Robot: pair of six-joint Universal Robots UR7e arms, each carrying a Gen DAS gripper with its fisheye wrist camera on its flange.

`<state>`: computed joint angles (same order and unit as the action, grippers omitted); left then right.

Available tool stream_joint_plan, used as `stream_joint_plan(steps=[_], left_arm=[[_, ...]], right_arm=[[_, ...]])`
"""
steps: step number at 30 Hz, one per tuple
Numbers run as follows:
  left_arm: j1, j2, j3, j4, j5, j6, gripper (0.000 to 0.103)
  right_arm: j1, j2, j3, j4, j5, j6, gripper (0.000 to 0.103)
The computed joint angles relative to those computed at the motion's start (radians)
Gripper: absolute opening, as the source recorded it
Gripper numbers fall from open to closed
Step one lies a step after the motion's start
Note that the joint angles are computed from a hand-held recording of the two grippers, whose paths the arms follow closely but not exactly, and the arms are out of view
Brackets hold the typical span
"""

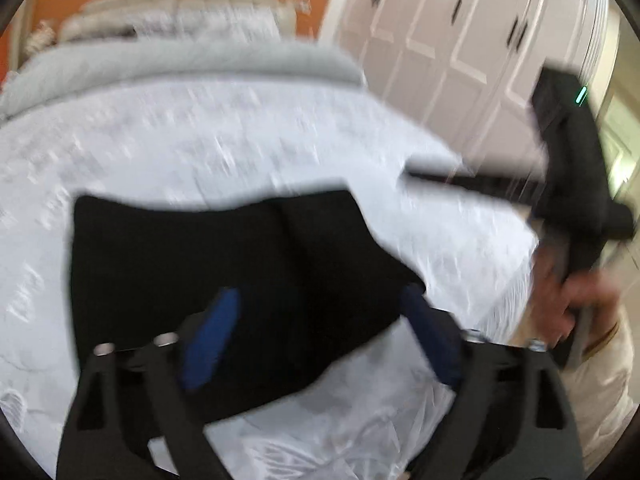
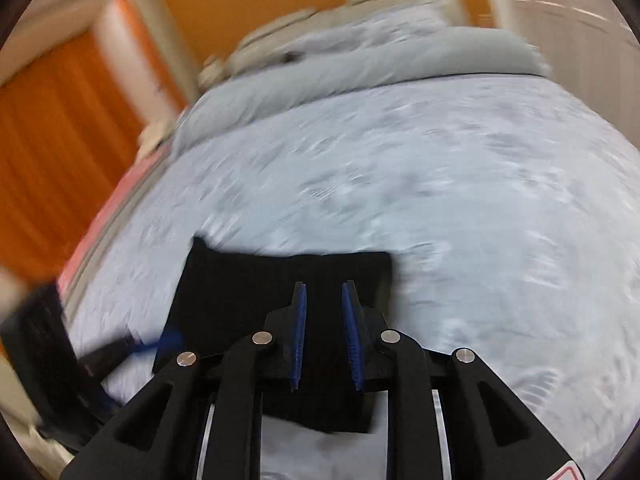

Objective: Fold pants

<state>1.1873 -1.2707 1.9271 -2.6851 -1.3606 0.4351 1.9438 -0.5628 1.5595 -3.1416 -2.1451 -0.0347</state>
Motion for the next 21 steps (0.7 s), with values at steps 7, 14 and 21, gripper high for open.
stream_joint_plan(steps=[7, 14, 21], left_arm=[[0.030, 0.140, -0.090, -0.144, 0.382, 0.022, 0.091], [0.066, 0.151, -0.117, -0.148, 0.484, 0.041, 0.091], [0.121, 0.098, -0.143, 0.040, 0.402, -0.050, 0.092]], right_arm=[[-0.007, 0.143, -0.189, 0.256, -0.414, 0.040, 0.001], [-0.015, 0.034, -0.024, 0.228, -0.269, 0.175, 0.021], [-0.033, -0.057, 0.130, 0.205, -0.066, 0.292, 0.058]])
